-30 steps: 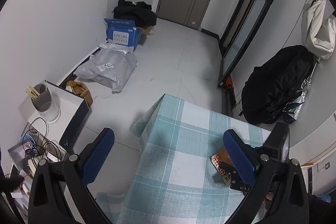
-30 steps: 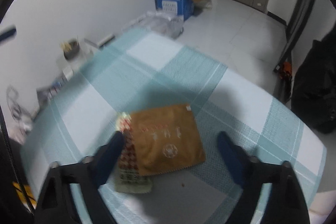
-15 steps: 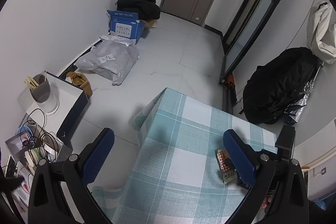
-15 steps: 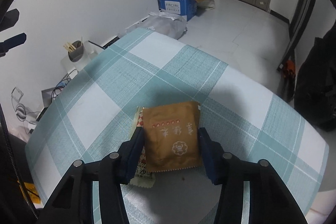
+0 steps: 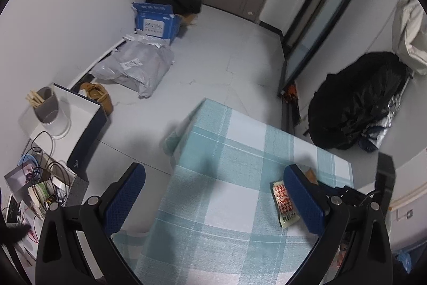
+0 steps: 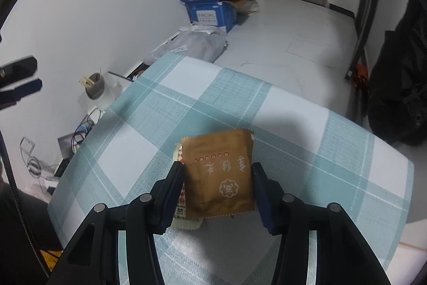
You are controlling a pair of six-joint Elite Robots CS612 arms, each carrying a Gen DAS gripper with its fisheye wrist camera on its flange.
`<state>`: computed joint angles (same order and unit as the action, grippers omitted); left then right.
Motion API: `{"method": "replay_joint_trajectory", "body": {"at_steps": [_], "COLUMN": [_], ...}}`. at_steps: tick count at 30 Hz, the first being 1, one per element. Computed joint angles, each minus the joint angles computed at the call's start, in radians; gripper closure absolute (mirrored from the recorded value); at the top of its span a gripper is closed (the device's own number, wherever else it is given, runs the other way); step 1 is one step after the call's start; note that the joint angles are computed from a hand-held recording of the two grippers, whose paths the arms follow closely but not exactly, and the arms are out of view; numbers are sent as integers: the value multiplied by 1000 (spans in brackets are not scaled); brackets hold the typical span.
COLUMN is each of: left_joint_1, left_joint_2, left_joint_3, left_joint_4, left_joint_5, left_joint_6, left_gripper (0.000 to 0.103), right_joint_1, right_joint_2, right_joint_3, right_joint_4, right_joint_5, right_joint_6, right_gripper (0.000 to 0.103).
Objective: Collect trash
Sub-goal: 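Lower the right gripper onto the second brown sachet and close on it, then lower the left gripper onto the checkered wrapper and close on it while the right holds the sachet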
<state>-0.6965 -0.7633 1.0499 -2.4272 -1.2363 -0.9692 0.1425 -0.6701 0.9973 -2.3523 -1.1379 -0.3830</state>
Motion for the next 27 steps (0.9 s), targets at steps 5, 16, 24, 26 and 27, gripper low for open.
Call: {"method": "replay_joint_trajectory", "body": {"at_steps": [5, 16, 24, 26, 27], "left_joint_1": [1, -10, -13, -14, -13], "left_joint_2": [36, 146, 206, 222, 228], "left_joint_3": [-56, -239, -338, -370, -378], "left_joint_4": [36, 248, 343, 380, 380], "left_joint_5": [-64, -139, -141, -141, -153], "left_joint_6": [35, 69, 86, 90, 98], "left_gripper": [2, 2, 2, 2, 2], "right_joint_1": [-13, -53, -72, -77, -79], "right_joint_2": [-28, -82, -98, -100, -99], "right_joint_3": [45, 140, 173, 176, 176], "right_joint_4": [-66, -143, -174, -181, -178], "right_joint_5": [-1, 25, 47, 59, 68], "right_joint_6": [37, 50, 36, 46, 48], "right_gripper": [53, 53, 53, 53, 53]}}
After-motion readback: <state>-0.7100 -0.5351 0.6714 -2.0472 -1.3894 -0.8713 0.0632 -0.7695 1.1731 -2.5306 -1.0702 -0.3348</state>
